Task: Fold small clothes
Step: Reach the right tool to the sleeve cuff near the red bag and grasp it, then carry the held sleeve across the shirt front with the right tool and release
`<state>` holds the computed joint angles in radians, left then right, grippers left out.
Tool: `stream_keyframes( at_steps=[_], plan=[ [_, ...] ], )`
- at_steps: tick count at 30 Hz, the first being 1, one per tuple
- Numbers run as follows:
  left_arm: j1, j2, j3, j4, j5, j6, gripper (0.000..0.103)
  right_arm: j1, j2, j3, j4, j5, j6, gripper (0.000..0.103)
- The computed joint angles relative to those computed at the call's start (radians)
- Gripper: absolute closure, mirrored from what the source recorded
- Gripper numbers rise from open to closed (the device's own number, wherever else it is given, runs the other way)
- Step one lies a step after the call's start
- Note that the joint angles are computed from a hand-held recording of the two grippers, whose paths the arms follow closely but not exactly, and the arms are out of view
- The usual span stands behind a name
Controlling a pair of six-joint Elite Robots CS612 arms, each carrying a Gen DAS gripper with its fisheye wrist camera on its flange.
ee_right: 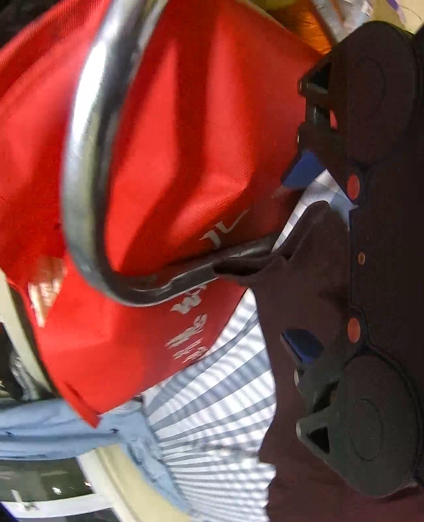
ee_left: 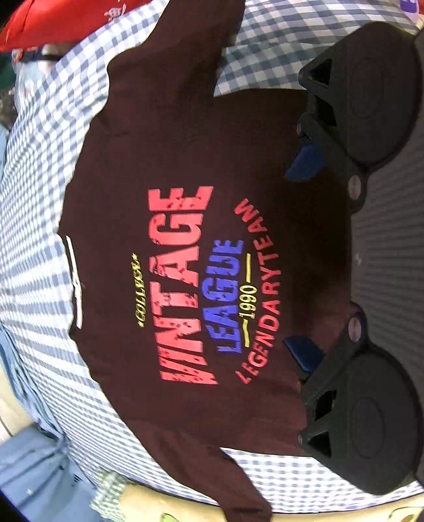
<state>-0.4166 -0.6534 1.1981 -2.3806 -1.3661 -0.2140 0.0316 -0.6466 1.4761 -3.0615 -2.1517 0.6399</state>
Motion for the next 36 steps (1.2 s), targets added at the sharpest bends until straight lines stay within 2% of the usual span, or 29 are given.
stream_keyframes(
  at_steps=[3,6,8,9,10,11,15,18,24,27,29,32,36],
  plan=[
    [-0.001,-0.008,0.014,0.004,0.021,-0.030,0.001,-0.008,0.010,-0.015,0.031,0.021,-0.037,0.023],
    [-0.001,-0.016,0.026,0.010,0.061,-0.047,0.001,-0.007,0.013,-0.026,0.067,0.025,-0.022,0.036],
    [0.003,-0.022,0.032,0.010,0.070,-0.072,0.001,-0.001,0.016,-0.035,0.085,-0.004,-0.013,0.057],
    [0.005,-0.024,0.035,0.010,0.069,-0.084,0.001,0.000,0.016,-0.039,0.097,-0.012,-0.010,0.064],
    [0.009,-0.027,0.038,0.008,0.068,-0.094,0.001,0.002,0.014,-0.041,0.107,-0.016,-0.007,0.079],
    [0.012,-0.029,0.041,0.006,0.065,-0.100,0.001,0.002,0.011,-0.040,0.106,-0.009,-0.009,0.088],
    [0.025,-0.039,0.060,-0.026,0.055,-0.098,0.001,0.017,-0.001,-0.044,0.087,-0.014,-0.024,0.093],
    [0.040,-0.046,0.075,-0.057,0.035,-0.085,0.001,0.041,-0.013,-0.056,0.036,-0.048,-0.076,0.094],
    [0.079,-0.056,0.099,-0.107,-0.003,-0.021,0.001,0.093,-0.039,-0.117,-0.061,-0.043,-0.139,0.095],
    [0.104,-0.066,0.119,-0.149,-0.030,0.011,0.001,0.127,-0.034,-0.171,-0.083,-0.019,-0.166,0.095],
    [0.126,-0.075,0.134,-0.181,-0.058,0.025,0.001,0.153,-0.018,-0.221,-0.089,-0.001,-0.199,0.095],
    [0.158,-0.085,0.153,-0.218,-0.086,0.039,0.001,0.194,0.032,-0.325,-0.071,0.018,-0.240,0.095],
    [0.196,-0.091,0.166,-0.239,-0.095,0.039,0.001,0.252,0.137,-0.510,0.017,-0.006,-0.290,0.095]
  ],
)
